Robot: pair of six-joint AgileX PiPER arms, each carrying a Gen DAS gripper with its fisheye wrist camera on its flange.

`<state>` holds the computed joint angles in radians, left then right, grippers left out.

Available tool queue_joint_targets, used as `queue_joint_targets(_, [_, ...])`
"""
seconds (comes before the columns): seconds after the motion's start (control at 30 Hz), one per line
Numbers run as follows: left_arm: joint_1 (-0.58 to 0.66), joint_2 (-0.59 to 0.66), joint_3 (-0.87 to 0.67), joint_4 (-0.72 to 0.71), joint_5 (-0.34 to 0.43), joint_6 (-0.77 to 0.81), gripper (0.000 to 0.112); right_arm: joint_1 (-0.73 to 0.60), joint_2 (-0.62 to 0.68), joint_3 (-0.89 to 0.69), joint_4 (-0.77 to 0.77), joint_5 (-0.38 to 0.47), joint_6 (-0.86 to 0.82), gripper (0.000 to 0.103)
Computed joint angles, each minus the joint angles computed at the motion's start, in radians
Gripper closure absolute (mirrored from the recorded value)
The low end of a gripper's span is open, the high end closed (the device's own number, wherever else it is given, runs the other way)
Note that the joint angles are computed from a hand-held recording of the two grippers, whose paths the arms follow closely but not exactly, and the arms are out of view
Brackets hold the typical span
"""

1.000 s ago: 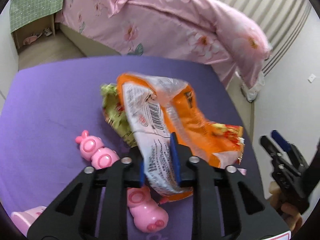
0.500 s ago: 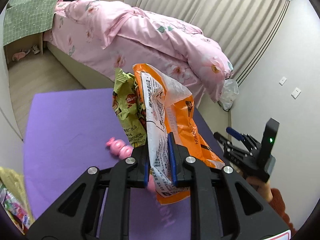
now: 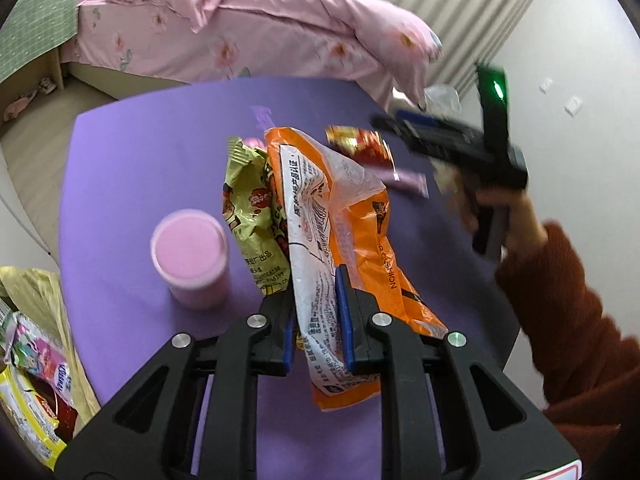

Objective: Collect trash
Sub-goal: 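Open the left tool to release the orange bag while the right tool grasps it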

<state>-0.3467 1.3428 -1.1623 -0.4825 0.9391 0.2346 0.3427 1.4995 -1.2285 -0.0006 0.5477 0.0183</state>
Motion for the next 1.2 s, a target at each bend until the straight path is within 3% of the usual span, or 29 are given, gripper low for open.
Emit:
queue_joint_targets(0.13, [-0.025, -0.038, 0.05, 0.024, -0.032, 0.006, 0.078, 0.058, 0.015, -0.019, -0.074, 0.018, 0.084, 0.047])
queue_joint_targets(0.23, [0.004, -0.066, 0.076, -0.019, -0.032, 0.062, 0.073, 0.082, -0.014, -0.006, -0.085, 0.038, 0.111, 0.047])
queue_joint_targets(0.43, [0.132, -0.166, 0.154, -0.069, -0.051, 0.109, 0.071, 0.188, -0.157, 0.115, -0.086, 0.073, 0.2, 0.047])
queue_joint_targets(0.53, [0.218, -0.205, 0.197, -0.11, -0.051, 0.144, 0.07, 0.265, -0.237, 0.222, 0.013, 0.051, 0.22, 0.047])
queue_joint_targets(0.63, [0.292, -0.25, 0.249, -0.132, -0.06, 0.162, 0.07, 0.331, -0.246, 0.289, 0.118, 0.018, 0.22, 0.047])
queue_joint_targets(0.73, [0.288, -0.293, 0.293, -0.09, -0.099, 0.119, 0.07, 0.411, -0.215, 0.32, 0.035, -0.029, 0.352, 0.047])
queue_joint_targets(0.77, [0.269, -0.314, 0.312, -0.055, -0.125, 0.079, 0.07, 0.426, -0.204, 0.331, 0.027, -0.05, 0.375, 0.05])
queue_joint_targets(0.83, [0.23, -0.344, 0.337, 0.022, -0.156, 0.001, 0.07, 0.437, -0.177, 0.348, 0.069, -0.092, 0.356, 0.075])
queue_joint_targets(0.87, [0.216, -0.358, 0.347, 0.044, -0.16, -0.023, 0.07, 0.434, -0.169, 0.348, 0.108, -0.099, 0.318, 0.08])
queue_joint_targets(1.0, [0.205, -0.415, 0.371, 0.068, -0.148, -0.034, 0.07, 0.481, -0.237, 0.379, -0.052, -0.146, 0.47, 0.087])
queue_joint_targets(1.07, [0.208, -0.432, 0.375, 0.08, -0.144, -0.029, 0.067, 0.512, -0.294, 0.375, -0.21, -0.109, 0.609, 0.089])
queue_joint_targets(1.2, [0.26, -0.423, 0.384, 0.01, -0.129, 0.053, 0.066, 0.496, -0.402, 0.376, -0.304, -0.016, 0.687, 0.091])
